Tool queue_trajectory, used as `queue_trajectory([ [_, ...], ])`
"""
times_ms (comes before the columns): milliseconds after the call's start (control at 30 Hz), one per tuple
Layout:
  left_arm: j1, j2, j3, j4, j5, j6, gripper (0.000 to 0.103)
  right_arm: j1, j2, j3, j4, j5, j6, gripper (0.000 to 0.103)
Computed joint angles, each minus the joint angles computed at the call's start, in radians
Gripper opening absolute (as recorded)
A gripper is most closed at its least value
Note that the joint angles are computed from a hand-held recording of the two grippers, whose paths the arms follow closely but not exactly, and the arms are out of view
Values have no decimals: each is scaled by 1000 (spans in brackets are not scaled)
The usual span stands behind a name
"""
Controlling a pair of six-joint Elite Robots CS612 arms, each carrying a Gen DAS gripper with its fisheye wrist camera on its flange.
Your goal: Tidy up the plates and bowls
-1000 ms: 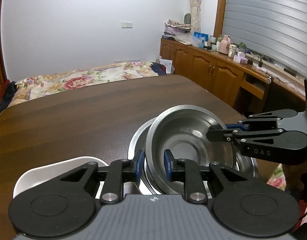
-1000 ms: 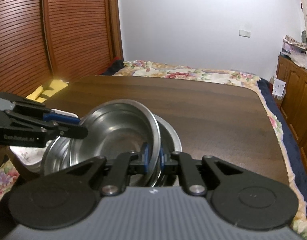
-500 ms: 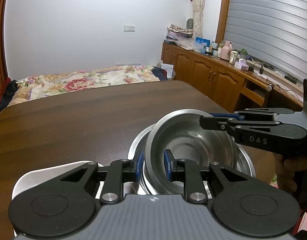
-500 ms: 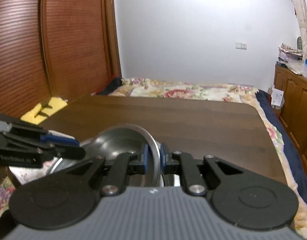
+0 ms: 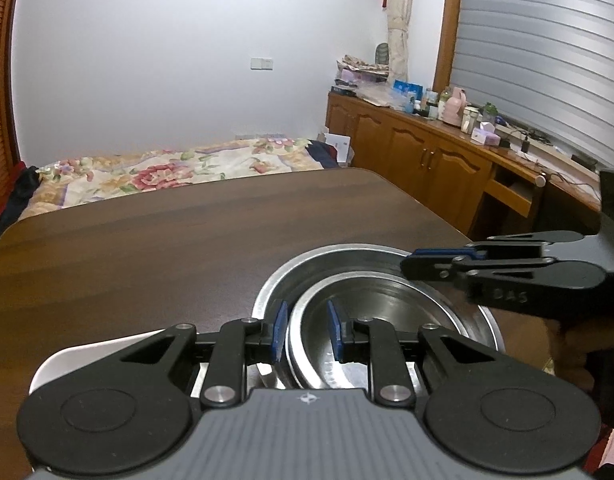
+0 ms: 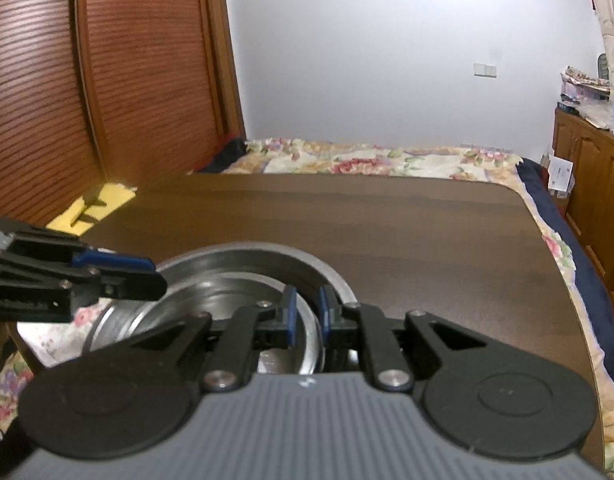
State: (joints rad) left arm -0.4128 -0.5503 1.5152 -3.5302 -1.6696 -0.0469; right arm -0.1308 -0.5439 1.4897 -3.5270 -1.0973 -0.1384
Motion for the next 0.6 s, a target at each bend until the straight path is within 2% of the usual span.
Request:
queue_trajectory([
  [100, 0, 1, 3, -17, 18, -9, 31, 1, -1, 9, -43, -18, 7, 14],
  [167, -2, 2, 5, -29, 37, -8, 38, 2, -1, 17, -80, -43, 4, 19],
  [233, -6, 5, 7, -47, 61, -7, 52, 2, 3, 24, -123, -62, 12, 50],
  [267, -8, 7, 9, -57, 70, -10, 53, 0, 5, 25, -135, -65, 14, 54],
  [600, -26, 17, 25, -96, 126, -34, 53, -4, 26, 21, -127, -86, 47, 54],
])
